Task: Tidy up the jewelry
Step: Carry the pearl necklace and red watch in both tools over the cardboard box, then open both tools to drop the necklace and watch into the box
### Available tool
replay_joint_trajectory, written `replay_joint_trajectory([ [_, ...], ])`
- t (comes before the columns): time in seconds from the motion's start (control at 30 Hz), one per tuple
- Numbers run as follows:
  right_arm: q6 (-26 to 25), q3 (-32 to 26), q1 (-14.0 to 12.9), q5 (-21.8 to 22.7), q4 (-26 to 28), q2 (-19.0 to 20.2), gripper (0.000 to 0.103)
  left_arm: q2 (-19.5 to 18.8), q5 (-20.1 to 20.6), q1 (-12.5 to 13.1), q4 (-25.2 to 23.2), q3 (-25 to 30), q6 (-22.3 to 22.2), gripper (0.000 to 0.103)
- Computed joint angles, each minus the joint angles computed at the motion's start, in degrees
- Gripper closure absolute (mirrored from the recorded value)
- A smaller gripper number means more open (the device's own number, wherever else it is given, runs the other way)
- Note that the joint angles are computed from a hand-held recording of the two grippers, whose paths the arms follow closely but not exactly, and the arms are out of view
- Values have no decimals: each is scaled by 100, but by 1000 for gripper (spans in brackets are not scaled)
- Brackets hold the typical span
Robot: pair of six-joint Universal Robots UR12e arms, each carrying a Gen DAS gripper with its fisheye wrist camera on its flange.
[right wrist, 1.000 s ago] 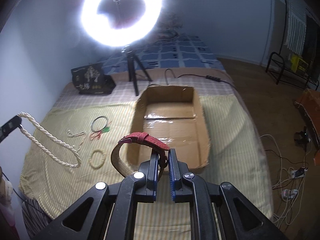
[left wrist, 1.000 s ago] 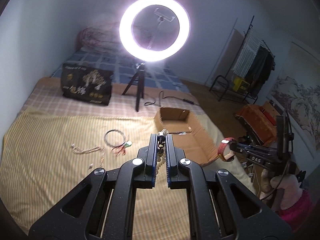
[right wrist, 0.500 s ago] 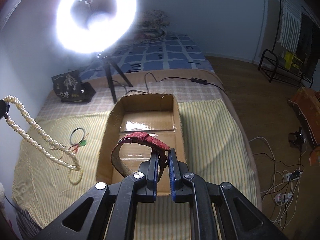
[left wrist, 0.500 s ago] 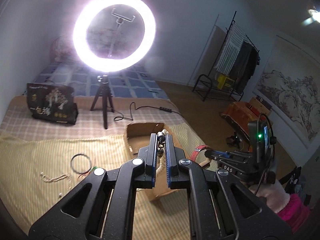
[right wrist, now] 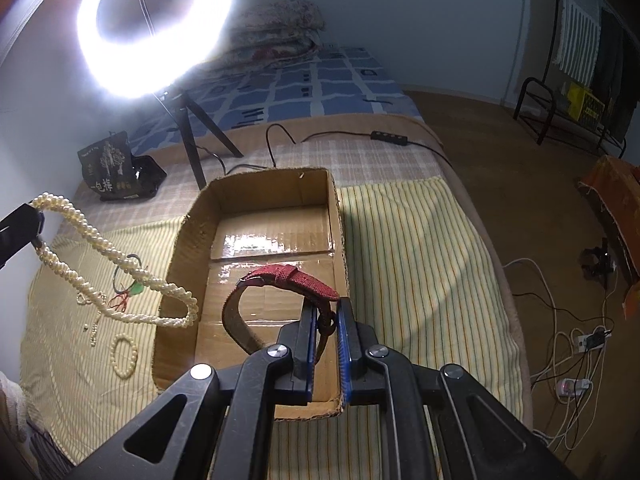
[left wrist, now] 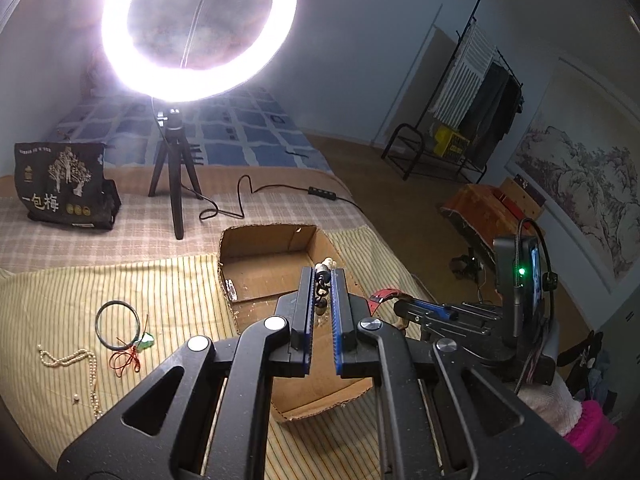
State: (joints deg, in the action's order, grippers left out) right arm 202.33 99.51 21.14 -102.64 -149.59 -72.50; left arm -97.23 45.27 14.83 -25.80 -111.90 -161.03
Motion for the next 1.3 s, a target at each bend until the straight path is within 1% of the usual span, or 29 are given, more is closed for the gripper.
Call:
replay_joint_trajectory([
  [0.2,23,-5,-33,69,26,80,96,-168,144,-145,-79,160,26,98],
  [0.37,17,18,-48,85,23,107,96,-236,121,-222,25,268,-24,98],
  [0.5,31,27,-73,104,26,126,96,-333,156,-289,13,377,-101,98],
  [0.67,17,25,-87,129,29,160,96,-478,341,-355,-37,466,-162,98],
  [0.8,59,31,-93,165,38,185,94,-561,571,-421,-135,510,-65,98],
  [0.87,43,30,-96,203,46,199,86,-577,702,-451,-220,526,36,98],
  [0.93,-3,31,-82,193,17,210,55,-576,809,-460,-192,510,32,98],
  [0.97,-20,32,-59,126,-9,211,48,-577,830,-456,-226,509,40,94],
  [1.0,-42,36,-26,26,-52,209,40,-583,830,-451,-236,507,41,88],
  [1.07,-58,47,6,-38,-97,196,38,-569,835,-419,-194,482,-5,83],
  [1.2,-2,56,38,-100,-81,146,34,-508,815,-358,-200,448,-4,83],
  [1.3,45,79,59,-121,-112,95,33,-431,762,-293,-168,395,-30,83],
])
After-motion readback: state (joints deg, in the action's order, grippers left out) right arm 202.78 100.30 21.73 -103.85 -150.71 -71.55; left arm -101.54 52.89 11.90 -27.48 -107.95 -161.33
